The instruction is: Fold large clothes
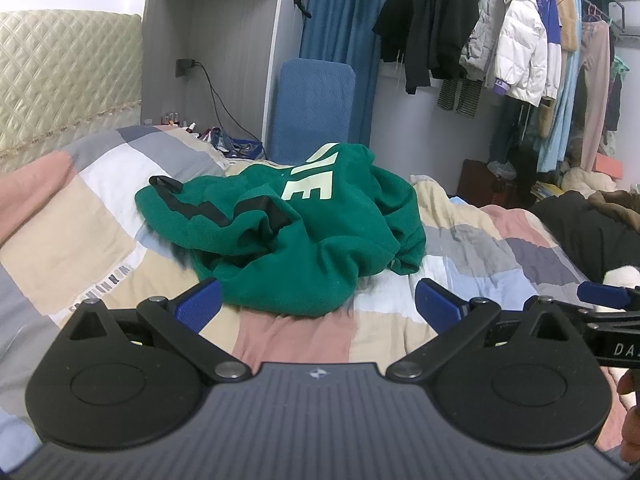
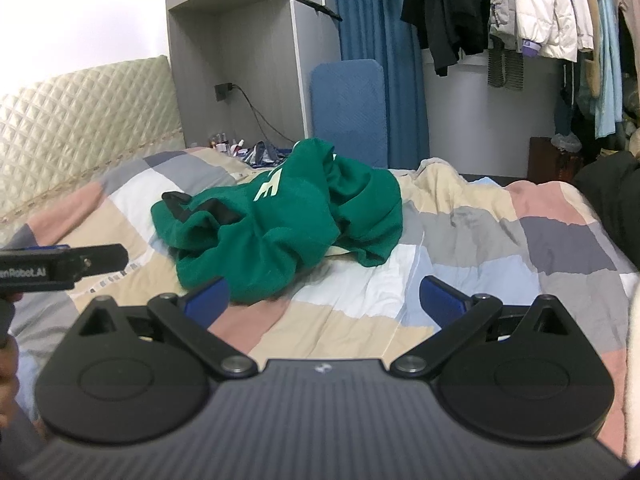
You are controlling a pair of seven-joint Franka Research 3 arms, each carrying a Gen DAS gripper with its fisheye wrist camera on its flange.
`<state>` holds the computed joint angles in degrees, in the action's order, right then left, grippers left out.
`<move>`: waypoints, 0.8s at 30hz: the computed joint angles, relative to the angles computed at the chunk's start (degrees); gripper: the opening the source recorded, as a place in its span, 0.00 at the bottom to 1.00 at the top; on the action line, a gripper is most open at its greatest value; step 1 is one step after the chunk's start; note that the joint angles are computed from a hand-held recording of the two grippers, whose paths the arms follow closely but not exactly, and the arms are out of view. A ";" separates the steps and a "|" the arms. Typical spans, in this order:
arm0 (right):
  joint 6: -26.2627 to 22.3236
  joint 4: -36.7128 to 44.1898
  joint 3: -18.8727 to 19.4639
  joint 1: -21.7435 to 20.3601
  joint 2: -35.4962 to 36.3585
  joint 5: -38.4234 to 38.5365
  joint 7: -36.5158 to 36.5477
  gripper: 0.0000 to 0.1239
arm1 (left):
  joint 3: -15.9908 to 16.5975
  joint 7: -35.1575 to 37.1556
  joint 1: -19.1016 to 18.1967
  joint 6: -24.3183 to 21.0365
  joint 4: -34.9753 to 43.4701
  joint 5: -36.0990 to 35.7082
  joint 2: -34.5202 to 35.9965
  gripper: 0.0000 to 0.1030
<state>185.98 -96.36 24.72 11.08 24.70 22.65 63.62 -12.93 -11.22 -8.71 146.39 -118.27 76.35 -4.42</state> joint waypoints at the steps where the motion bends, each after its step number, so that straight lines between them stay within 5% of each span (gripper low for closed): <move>1: -0.07 0.09 -0.21 0.20 0.10 -0.08 0.06 0.83 | 0.02 0.02 0.00 -0.01 0.02 0.05 0.03 1.00; 15: -2.45 2.28 -4.04 3.77 0.75 1.70 2.05 0.83 | 0.56 -2.61 0.70 2.36 -0.32 2.65 -0.52 1.00; 20: -1.54 1.90 -7.46 7.00 0.09 0.80 3.32 0.83 | 0.46 -1.50 1.09 1.96 -0.14 2.10 -0.94 1.00; 24: -2.45 2.09 -14.18 12.65 -0.97 -1.04 7.15 0.83 | 0.80 -0.24 1.67 3.15 0.39 1.24 -1.30 1.00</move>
<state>183.53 -94.27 10.53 23.73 23.72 21.61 70.77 -12.13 -11.46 -7.04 149.55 -117.89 77.59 -5.72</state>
